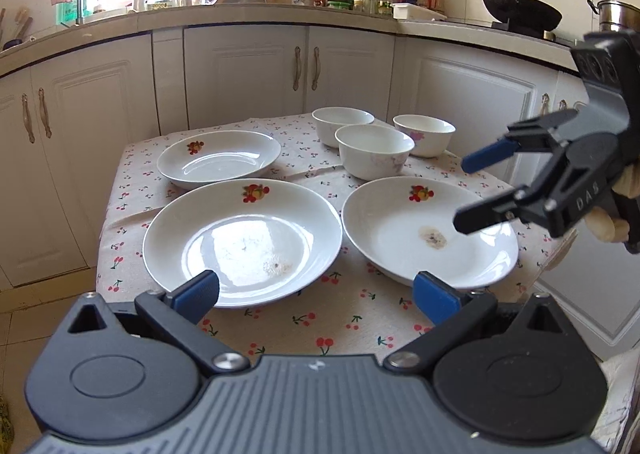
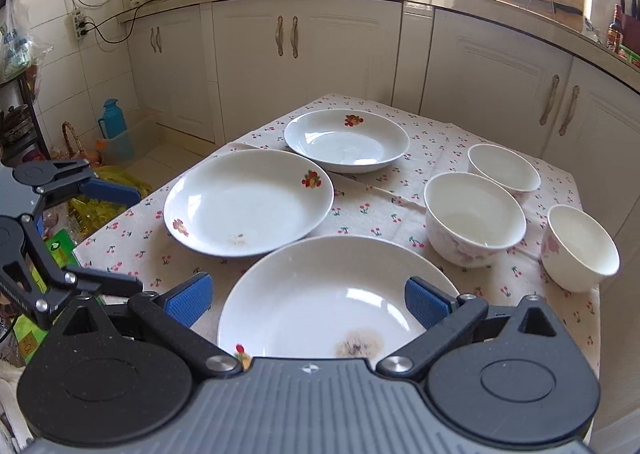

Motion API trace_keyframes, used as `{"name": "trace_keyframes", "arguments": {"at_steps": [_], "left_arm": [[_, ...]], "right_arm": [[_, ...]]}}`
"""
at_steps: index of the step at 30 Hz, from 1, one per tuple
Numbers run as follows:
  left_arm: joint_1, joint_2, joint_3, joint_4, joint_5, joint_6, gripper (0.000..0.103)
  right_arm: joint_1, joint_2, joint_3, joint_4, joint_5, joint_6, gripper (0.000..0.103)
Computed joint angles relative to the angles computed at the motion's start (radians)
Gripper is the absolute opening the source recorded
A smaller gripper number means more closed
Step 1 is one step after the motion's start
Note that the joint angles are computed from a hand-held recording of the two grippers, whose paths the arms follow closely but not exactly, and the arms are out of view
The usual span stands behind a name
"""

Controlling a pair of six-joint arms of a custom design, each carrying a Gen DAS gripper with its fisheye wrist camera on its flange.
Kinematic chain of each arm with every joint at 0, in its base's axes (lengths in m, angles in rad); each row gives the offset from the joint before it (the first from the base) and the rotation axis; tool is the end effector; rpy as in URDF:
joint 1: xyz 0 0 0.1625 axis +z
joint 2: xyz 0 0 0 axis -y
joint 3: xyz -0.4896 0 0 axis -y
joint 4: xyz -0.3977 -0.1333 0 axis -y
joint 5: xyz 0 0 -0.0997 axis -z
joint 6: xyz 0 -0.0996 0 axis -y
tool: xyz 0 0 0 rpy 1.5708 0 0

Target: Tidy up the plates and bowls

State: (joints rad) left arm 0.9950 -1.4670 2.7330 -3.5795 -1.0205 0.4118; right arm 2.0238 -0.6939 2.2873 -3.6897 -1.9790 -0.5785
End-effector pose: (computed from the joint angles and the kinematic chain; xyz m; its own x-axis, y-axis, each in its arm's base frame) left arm -0.0084 -0.3534 0.2750 -0.6711 0.4008 -0.6237 0.7308 0.4992 -0.4656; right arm 0.3029 -0.4081 0.0490 -0.5569 -0.6117 0.5618 -0.8159 0.5295 -0.2323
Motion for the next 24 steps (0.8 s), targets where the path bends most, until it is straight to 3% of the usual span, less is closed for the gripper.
{"name": "trace_keyframes", "arguments": {"at_steps": [11,15,24], "left_arm": [[-0.061,0.055,0.042,-0.092,0.004,-0.098,0.102],[-0.088,0.068,0.049,-0.093,0.042,-0.106,0.102],[-0.080,0.050,0.023,-0.039,0.037,-0.109,0.102]], "right_arm": [[-0.019,0.046,0.161,-0.272,-0.081,-0.009,0.103],[-0.040,0.066,0.181,-0.308,-0.090,0.004,0.103],[-0.068,0.118,0.172,-0.343,-0.093,-0.039,0.103]]}}
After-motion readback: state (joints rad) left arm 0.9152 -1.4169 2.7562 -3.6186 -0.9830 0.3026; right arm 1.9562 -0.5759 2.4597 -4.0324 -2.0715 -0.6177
